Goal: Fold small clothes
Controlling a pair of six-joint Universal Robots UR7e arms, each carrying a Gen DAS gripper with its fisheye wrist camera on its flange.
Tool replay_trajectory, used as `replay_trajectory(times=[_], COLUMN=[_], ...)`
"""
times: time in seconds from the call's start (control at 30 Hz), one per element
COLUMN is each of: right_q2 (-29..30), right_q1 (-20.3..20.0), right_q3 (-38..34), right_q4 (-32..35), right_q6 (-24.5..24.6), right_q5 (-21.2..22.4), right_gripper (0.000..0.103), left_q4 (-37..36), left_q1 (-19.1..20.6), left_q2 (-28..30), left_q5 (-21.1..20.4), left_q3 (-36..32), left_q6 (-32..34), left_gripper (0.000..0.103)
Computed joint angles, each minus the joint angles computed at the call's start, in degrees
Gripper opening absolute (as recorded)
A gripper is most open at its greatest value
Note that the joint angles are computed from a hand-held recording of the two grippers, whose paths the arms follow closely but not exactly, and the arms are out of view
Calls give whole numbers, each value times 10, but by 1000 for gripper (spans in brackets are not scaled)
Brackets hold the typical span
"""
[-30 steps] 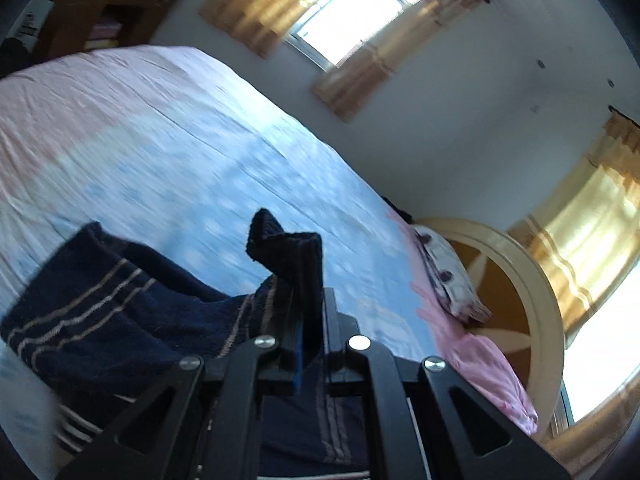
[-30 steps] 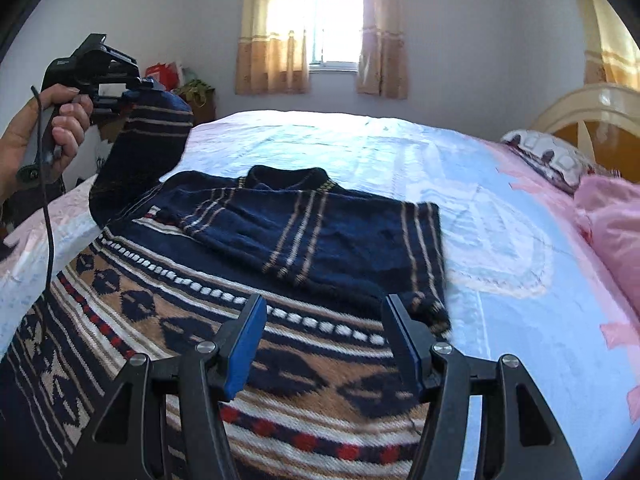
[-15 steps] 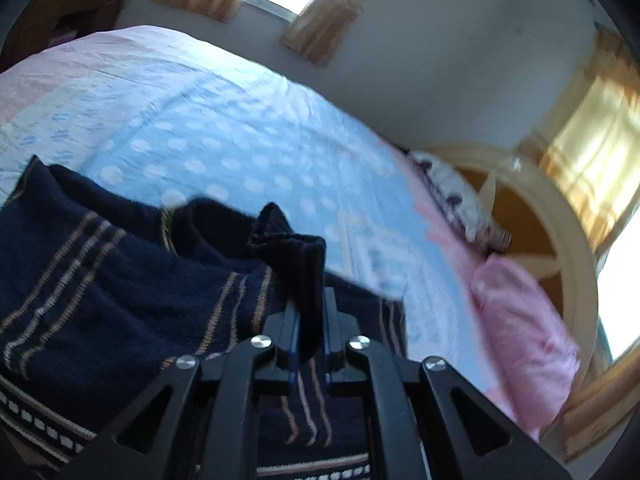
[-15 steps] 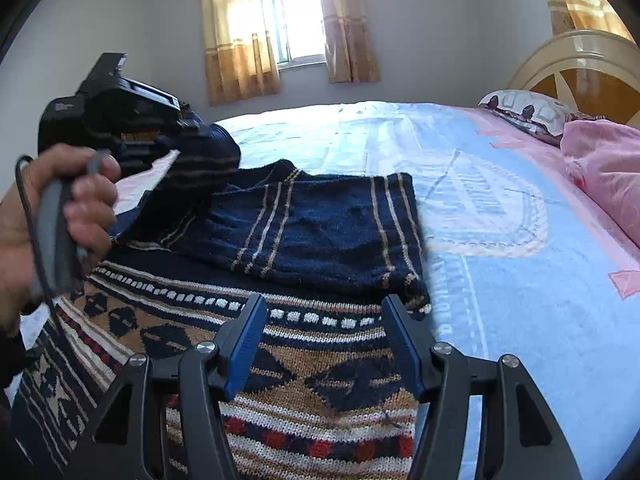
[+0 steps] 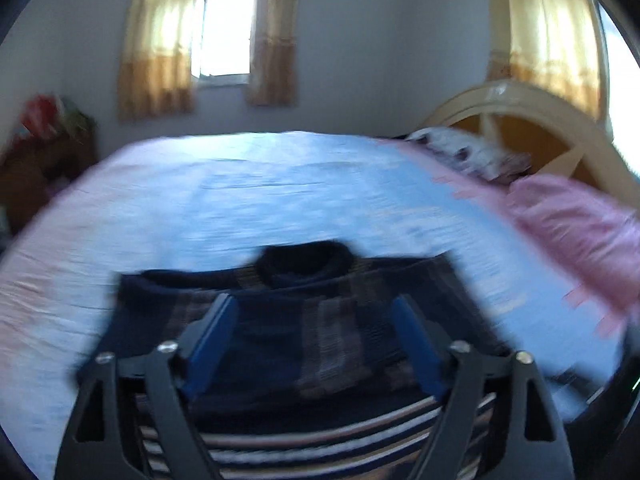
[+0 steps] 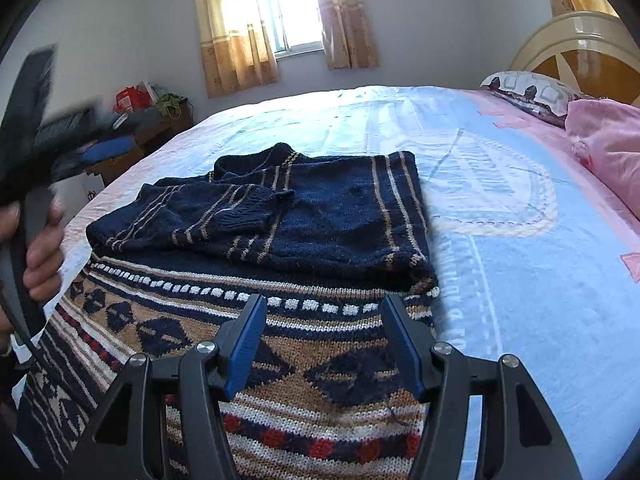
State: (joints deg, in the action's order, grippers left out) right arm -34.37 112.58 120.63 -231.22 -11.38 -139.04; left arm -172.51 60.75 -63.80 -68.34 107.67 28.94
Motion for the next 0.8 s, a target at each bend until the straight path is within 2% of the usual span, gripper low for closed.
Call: replay_trajectory(times=[0.03,0.13,0.23,0.3,0.47,0.57,0.63,0.73,0.8], right_q2=[-1,-13,-31,-45,-69,-62,-50,-23,-3], right_q1=[1,7,9,9,-7,-19,-25,-36,-43], right_q3=[1,0,0,-10,-75,-124,-153,-204,-231], right_q4=[1,15,55,106,279,355,387,450,476], right_q6=[3,17,34,50,107,134,141,159,181], right_q5=[-1,-6,15,28,69,77,76,62,39], right_gripper=[61,61,61,61,61,61,61,61,60], left_q4=[-27,-61,-85,-70,58,128,165,166,158], left_q1=[9,39,72,87,125,142,157,172,174], left_q2=[-3,-2,17,21,33,34,26,16,14], left_q5=[39,107,179,190,157,136,91,39,32], left_q3=[8,3,-30,-49,-108,-126,-136,-137,-132], left_q6=[30,78,99,83,-10,-60,-93,-113,-113], left_gripper=[90,90,90,90,90,91,91,93,93])
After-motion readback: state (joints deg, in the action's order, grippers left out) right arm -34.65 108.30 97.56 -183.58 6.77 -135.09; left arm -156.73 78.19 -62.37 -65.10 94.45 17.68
